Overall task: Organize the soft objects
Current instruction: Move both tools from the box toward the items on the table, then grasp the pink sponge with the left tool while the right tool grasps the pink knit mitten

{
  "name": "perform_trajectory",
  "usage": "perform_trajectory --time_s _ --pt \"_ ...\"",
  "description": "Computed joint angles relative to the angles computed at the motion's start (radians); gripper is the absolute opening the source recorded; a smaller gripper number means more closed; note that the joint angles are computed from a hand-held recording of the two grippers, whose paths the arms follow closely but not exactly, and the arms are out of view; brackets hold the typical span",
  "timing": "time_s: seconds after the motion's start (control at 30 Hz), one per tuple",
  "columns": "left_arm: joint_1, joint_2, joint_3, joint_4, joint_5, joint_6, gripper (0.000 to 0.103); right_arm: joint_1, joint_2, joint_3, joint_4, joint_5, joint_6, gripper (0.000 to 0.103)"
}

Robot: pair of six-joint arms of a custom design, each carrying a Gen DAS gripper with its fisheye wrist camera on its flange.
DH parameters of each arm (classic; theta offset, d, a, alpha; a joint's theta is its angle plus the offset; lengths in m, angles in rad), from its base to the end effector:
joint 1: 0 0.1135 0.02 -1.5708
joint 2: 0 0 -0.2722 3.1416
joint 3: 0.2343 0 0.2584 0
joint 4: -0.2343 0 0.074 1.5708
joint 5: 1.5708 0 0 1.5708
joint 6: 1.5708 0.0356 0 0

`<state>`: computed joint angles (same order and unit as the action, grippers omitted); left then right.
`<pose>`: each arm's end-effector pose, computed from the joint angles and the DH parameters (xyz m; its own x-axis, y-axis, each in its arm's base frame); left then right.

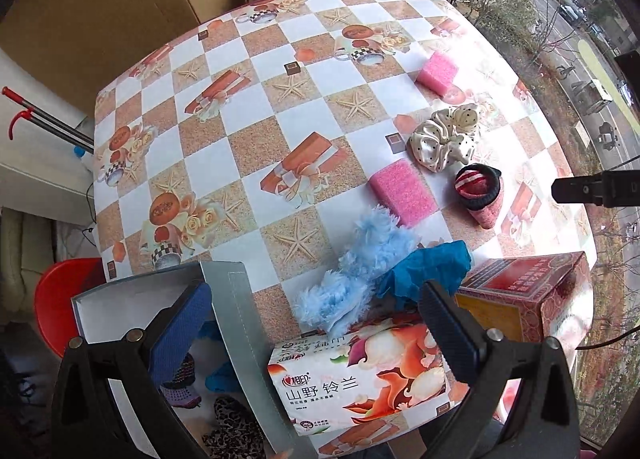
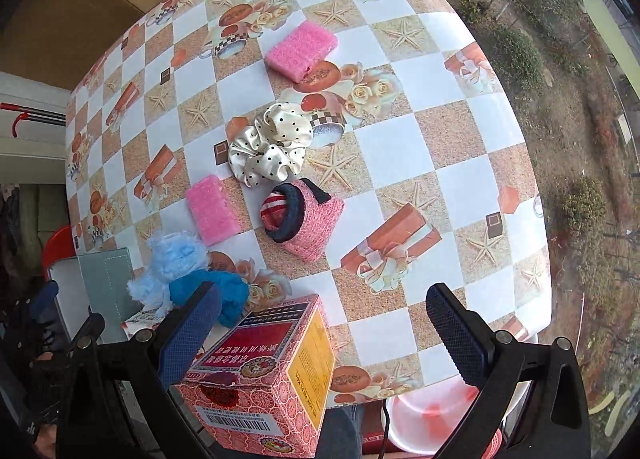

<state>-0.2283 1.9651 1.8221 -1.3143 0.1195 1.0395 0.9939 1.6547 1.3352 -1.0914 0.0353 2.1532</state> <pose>0.3831 -0.0934 0.2797 -0.2852 0.9451 -0.1595 0.9549 0.2946 0.0376 0.1743 0.2656 0.2546 -0.4008 0.9143 0.0585 0.9087 0.3886 0.1521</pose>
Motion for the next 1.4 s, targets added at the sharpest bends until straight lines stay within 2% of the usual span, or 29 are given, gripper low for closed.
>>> perform_trajectory --time_s 0.13,0.27,0.33,0.47,0.53,0.63,0.77,0.87,0.97,1.17,1.4 --pt "-0.080 0.028 -0.017 0.006 -0.038 -0.084 0.103 -0.068 -0.005 -0.167 0.198 -0.067 -0.131 0.103" --pt "-0.138 0.079 -0.009 -0.013 -0.067 -0.177 0.103 -0.156 0.014 -0.267 0.339 -0.109 -0.270 0.103" --pt "-0.164 0.102 -0.011 -0.006 -0.082 -0.225 0.103 -0.194 0.052 -0.280 0.371 -0.140 -0.346 0.103" --pt "-0.214 0.168 0.018 -0.017 -0.096 -0.325 0.103 -0.217 0.140 -0.256 0.328 -0.177 -0.448 0.103" --pt "-0.241 0.197 0.025 -0.014 -0.099 -0.369 0.103 -0.194 0.130 -0.282 0.322 -0.165 -0.416 0.103" --pt "-0.282 0.228 0.010 0.007 -0.112 -0.426 0.103 -0.140 0.069 -0.379 0.337 -0.168 -0.292 0.103" --pt "-0.327 0.256 -0.036 0.042 -0.146 -0.462 0.103 -0.044 -0.074 -0.566 0.461 -0.164 -0.069 0.103" --pt "-0.345 0.261 -0.067 0.070 -0.164 -0.482 0.103 0.016 -0.130 -0.585 0.443 -0.103 0.015 0.103" --pt "-0.354 0.265 -0.095 0.096 -0.181 -0.496 0.103 0.018 -0.121 -0.558 0.444 -0.068 -0.010 0.103" --pt "-0.358 0.288 -0.122 0.136 -0.219 -0.511 0.103 -0.031 0.012 -0.487 0.455 -0.132 -0.123 0.103" --pt "-0.338 0.295 -0.141 0.158 -0.220 -0.496 0.103 0.005 0.026 -0.460 0.438 -0.126 -0.076 0.103"
